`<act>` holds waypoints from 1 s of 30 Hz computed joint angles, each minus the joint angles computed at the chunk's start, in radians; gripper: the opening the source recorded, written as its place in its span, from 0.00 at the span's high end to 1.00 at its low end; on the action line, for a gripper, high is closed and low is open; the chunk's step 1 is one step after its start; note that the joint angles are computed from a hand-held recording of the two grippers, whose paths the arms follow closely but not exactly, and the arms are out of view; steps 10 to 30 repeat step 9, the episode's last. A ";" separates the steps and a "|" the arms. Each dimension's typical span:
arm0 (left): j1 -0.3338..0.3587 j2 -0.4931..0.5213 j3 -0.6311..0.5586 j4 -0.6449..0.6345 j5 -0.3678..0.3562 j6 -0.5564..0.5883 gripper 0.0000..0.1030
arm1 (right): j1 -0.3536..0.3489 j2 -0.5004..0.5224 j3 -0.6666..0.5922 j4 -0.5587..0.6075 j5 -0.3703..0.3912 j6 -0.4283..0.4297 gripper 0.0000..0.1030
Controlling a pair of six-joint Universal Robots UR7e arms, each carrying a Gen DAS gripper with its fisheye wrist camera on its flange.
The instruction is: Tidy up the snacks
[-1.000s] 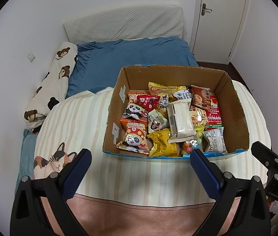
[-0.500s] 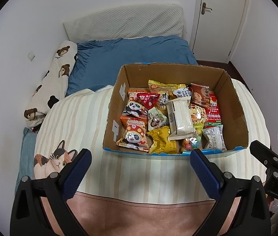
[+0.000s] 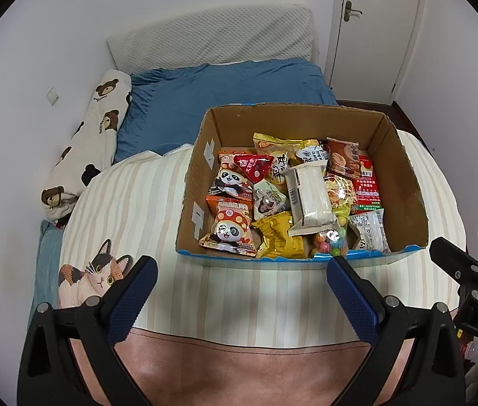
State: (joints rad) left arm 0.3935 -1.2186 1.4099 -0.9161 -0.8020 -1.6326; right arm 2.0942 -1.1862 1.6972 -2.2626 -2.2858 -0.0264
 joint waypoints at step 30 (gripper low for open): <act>-0.004 -0.003 0.008 -0.014 0.001 0.005 0.00 | 0.000 -0.001 0.005 -0.004 -0.003 -0.001 0.00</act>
